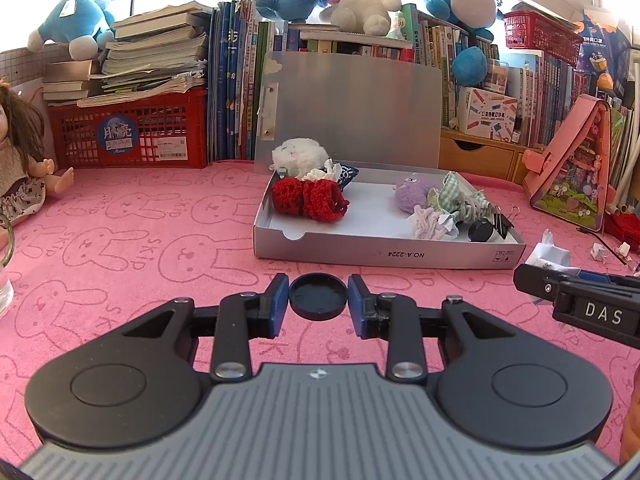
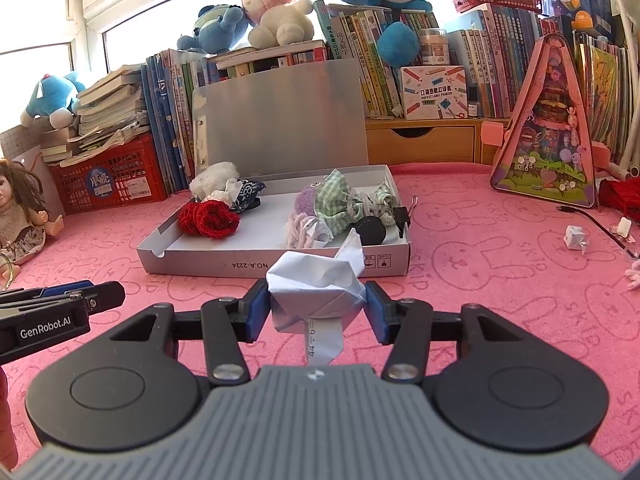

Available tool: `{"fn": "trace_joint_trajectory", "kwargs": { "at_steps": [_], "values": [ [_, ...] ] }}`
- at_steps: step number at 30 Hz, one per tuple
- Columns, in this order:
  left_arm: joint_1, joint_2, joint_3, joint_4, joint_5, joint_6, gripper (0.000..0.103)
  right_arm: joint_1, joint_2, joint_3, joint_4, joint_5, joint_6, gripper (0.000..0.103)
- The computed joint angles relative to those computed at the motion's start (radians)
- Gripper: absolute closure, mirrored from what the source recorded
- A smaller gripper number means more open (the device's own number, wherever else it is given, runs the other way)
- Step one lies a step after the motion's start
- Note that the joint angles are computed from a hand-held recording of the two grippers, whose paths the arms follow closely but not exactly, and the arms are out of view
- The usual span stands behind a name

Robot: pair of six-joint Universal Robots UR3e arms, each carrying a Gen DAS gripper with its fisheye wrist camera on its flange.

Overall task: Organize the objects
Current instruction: 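Carry the black cap in the left tool toward the box while the right tool carries the paper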

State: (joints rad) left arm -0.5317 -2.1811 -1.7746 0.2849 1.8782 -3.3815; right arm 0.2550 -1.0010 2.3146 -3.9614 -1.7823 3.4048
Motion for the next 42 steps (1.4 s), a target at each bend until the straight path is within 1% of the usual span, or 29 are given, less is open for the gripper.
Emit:
{"fn": "trace_joint_trajectory", "kwargs": {
  "at_steps": [20,35,37,42],
  "values": [
    [0.005,-0.044,0.079,-0.045,-0.002,0.005,0.067,0.019,0.007,-0.037,0.011,0.004,-0.023,0.044],
    [0.013,-0.093,0.192,-0.105,0.000,0.031,0.067,0.040,0.048,-0.144,0.076,-0.004,-0.038,0.044],
    [0.014,-0.102,0.208,-0.113,0.003,0.032,0.067,0.035,0.050,-0.150,0.079,0.009,-0.045,0.045],
    [0.019,-0.137,0.264,-0.130,0.007,0.028,0.067,0.036,0.068,-0.194,0.094,0.004,-0.046,0.046]
  ]
}}
